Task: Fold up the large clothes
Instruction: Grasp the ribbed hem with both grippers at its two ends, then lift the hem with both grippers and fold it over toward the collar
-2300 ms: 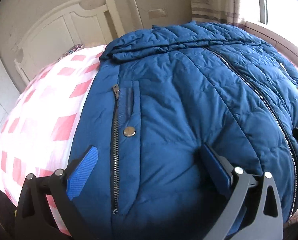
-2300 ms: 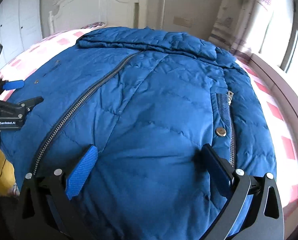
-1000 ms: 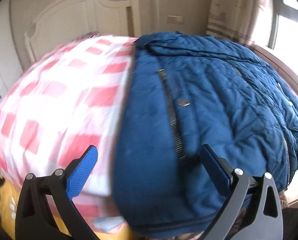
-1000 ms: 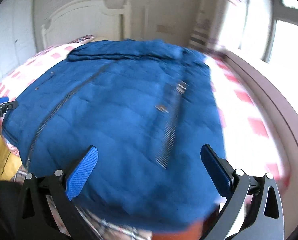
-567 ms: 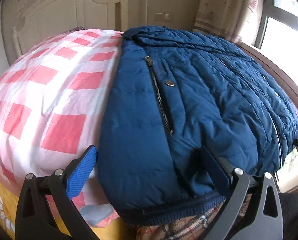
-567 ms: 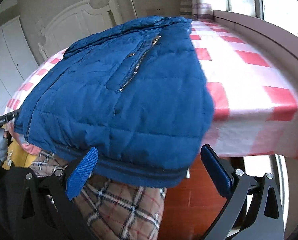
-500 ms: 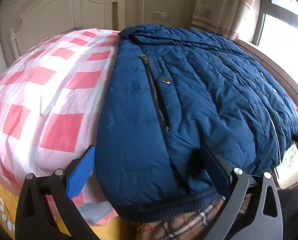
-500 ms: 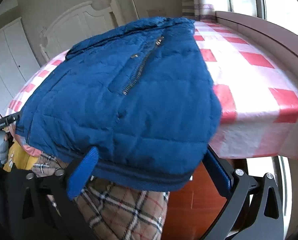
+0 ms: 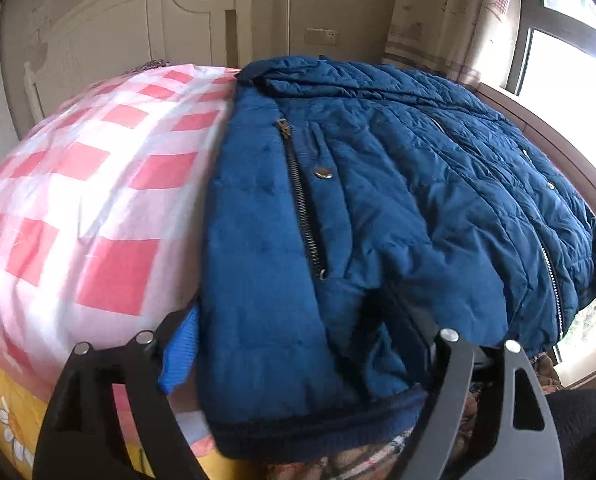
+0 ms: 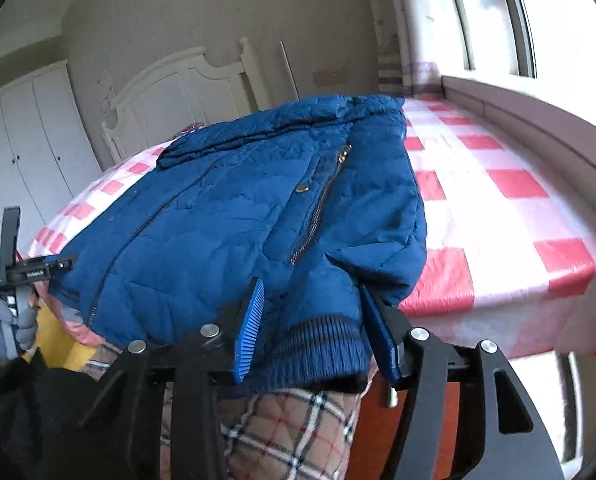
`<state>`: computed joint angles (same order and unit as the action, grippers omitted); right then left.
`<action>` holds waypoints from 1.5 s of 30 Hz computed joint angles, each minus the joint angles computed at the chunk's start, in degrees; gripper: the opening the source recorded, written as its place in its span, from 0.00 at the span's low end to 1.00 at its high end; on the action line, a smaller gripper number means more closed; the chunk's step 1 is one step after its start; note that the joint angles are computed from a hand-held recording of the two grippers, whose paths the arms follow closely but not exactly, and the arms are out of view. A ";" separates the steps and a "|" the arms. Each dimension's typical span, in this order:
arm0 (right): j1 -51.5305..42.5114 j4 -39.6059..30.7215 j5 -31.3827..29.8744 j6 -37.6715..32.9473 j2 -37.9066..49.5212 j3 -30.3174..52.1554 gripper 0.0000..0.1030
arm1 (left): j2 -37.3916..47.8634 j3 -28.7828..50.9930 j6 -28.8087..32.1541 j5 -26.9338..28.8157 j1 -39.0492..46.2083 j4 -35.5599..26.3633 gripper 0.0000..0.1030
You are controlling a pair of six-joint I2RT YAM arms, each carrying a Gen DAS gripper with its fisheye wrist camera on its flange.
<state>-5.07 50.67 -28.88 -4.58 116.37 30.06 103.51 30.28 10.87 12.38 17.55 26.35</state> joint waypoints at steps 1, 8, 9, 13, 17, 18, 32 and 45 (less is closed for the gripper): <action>0.53 1.49 0.89 -0.24 0.31 -0.51 0.57 | 0.25 0.06 0.01 0.00 -0.14 0.27 0.81; -2.17 2.88 -0.61 -2.33 1.10 -1.93 0.21 | -3.22 -2.84 1.92 0.61 0.65 2.49 0.09; -2.69 3.70 -1.47 -1.99 1.36 -2.34 0.21 | -3.35 -2.82 1.74 0.22 1.01 2.43 0.09; -4.35 7.23 -5.49 -0.22 -2.29 -6.72 0.20 | -7.94 -5.69 1.16 4.34 3.57 2.24 0.07; -7.00 7.47 -12.33 1.51 -12.49 -11.95 0.19 | -20.97 -8.46 1.32 10.46 7.01 -4.52 0.07; -8.20 6.97 -15.25 2.37 -16.41 -13.48 0.19 | -23.81 -8.25 1.38 13.00 8.77 -7.22 0.07; -11.75 2.57 -26.29 17.53 -48.36 -12.88 0.19 | -37.03 3.88 -12.53 51.43 32.41 -22.69 0.08; 3.47 -40.72 -0.82 16.15 7.09 59.95 0.22 | 20.98 70.15 -26.08 18.81 4.75 -42.88 0.13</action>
<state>-1.59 9.95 -29.70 11.57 123.46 90.00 124.50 100.43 -15.21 31.18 22.30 -16.52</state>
